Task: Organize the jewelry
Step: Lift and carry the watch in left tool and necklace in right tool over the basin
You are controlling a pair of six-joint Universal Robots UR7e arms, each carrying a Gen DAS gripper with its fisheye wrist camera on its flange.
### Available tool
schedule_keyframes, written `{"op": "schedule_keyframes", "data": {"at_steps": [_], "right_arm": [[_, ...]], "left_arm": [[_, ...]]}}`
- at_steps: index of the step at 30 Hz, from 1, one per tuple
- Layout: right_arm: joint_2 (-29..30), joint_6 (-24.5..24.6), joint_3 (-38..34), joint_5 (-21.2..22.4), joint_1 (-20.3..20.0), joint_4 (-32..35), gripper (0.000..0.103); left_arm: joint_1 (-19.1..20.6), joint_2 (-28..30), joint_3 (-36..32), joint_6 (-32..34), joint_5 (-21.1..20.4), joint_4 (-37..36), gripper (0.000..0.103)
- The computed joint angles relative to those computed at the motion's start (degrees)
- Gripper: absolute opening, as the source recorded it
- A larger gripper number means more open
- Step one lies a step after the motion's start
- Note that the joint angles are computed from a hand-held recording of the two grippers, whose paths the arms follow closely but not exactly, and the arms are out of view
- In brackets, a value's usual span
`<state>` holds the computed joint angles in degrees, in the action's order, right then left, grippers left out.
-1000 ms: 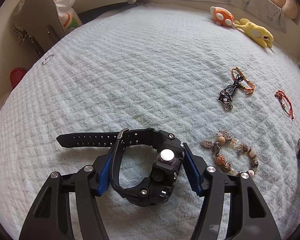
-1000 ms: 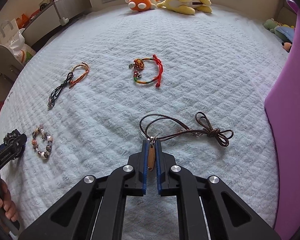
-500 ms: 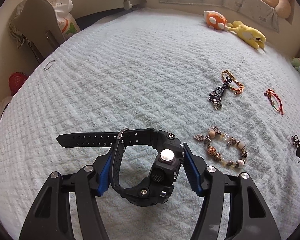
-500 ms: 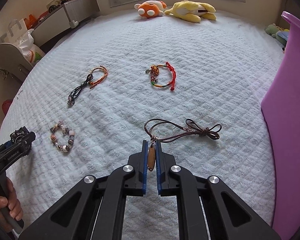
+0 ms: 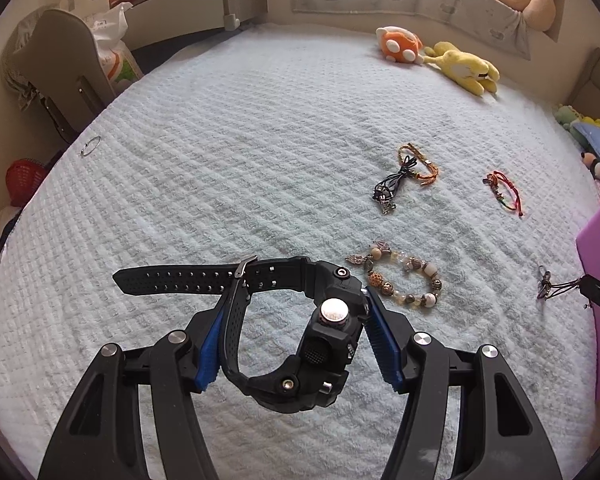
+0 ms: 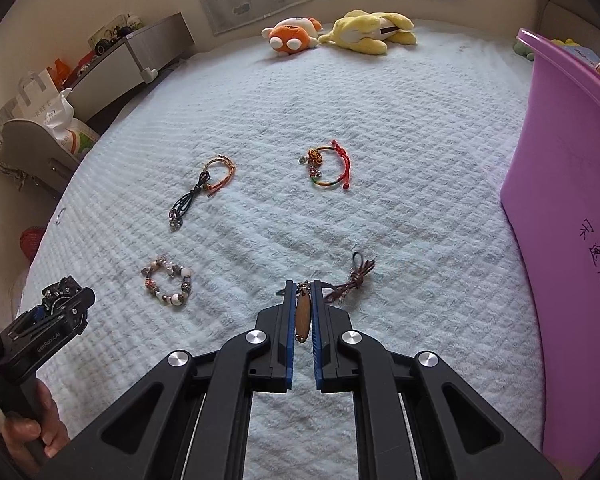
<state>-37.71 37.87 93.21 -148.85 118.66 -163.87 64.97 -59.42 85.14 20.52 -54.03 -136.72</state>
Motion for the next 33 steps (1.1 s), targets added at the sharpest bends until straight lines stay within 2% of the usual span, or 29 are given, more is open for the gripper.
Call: {"op": "schedule_keyframes", "data": {"at_steps": [11, 16, 25, 29, 33], "right_arm": [[-0.97, 6.73, -2.44, -1.04, 4.21, 8.13, 0.007], [-1.41, 10.69, -3.78, -0.2, 6.05, 12.09, 0.007], [-2.06, 17.79, -7.31, -1.77, 9.88, 19.91, 0.007], [-3.4, 22.69, -8.57, -3.69, 11.73, 25.62, 0.007], [-5.45, 30.19, -9.55, -6.24, 13.84, 33.46, 0.007]], "left_arm": [[-2.19, -3.77, -0.34, 0.19, -1.99, 5.52, 0.06], [-3.3, -4.75, -2.05, -0.3, -2.56, 8.89, 0.06], [-5.89, -6.15, -5.37, 0.77, -4.06, 14.27, 0.06], [-7.5, -6.76, -7.11, 1.07, -5.3, 17.6, 0.06], [-9.41, -7.39, -8.99, 1.18, -6.94, 21.71, 0.06]]}}
